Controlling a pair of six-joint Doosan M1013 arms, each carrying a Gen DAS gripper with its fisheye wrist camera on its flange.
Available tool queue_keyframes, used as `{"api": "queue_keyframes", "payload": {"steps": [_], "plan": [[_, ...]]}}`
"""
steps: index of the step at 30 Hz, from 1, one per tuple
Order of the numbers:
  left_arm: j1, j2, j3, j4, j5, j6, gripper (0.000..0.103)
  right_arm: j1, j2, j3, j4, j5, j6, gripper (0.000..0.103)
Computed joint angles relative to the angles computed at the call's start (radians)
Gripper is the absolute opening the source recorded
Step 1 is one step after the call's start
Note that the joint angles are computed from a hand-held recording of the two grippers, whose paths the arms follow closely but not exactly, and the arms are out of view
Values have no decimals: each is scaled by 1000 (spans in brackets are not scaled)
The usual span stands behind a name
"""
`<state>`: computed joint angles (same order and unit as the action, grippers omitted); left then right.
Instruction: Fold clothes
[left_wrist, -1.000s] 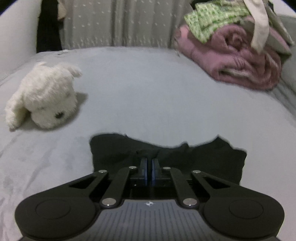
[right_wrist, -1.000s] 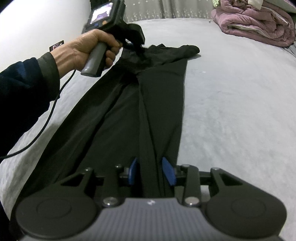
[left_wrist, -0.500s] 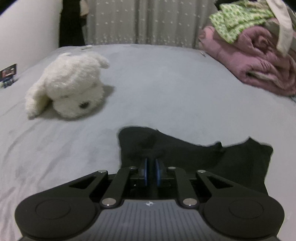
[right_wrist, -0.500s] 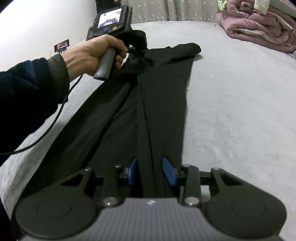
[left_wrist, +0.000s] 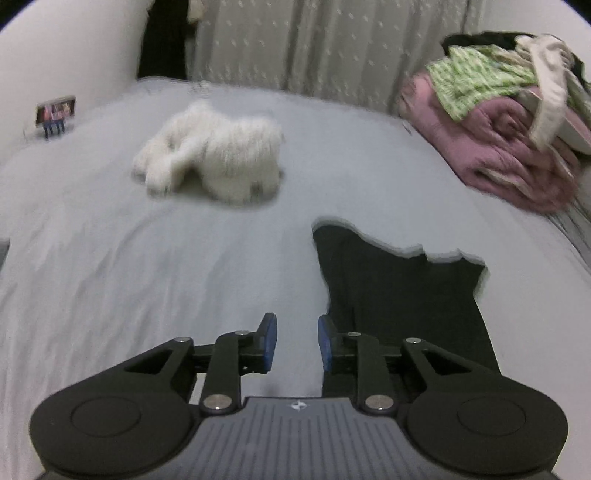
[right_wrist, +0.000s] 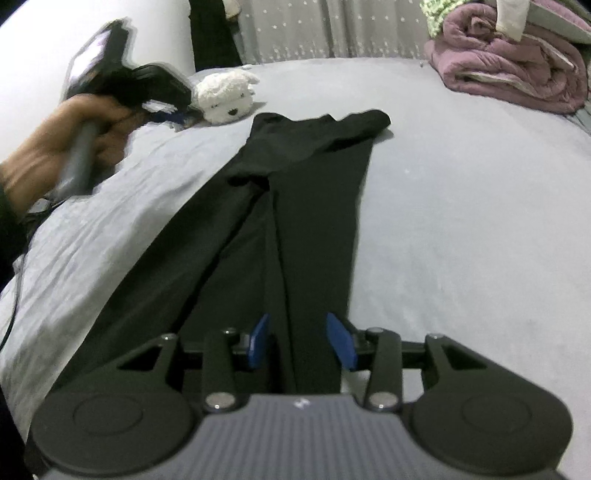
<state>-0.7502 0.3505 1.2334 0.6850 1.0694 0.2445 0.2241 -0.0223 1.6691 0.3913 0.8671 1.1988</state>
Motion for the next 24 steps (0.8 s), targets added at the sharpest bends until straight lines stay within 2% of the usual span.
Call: {"api": "queue_keyframes", "payload": {"steps": [5,8,11,16,18,20,24], "plan": [[-36,-107,171,-46,-116,-71,26,18,-51,33,1,11,3,46],[-32,-128,212,-85,-178,-90,26,16,-112,82,-27,5,111,47],[-26,-141,228,-117,-255,-100,26,-13,-190,149,-18,17,240,47],[-44,-145,221,-101,-265,-33,26,-44,-310,227,-2,93,385,47],[-47,-148,220,-121,-265,-20,26,-30,-340,237,-27,108,409,47],[-51,-146,214,-141,-254,0,26,1,-357,238,-119,76,458,49],[-56,-142,208,-147,-226,11,26,34,-341,224,-345,21,612,50]]}}
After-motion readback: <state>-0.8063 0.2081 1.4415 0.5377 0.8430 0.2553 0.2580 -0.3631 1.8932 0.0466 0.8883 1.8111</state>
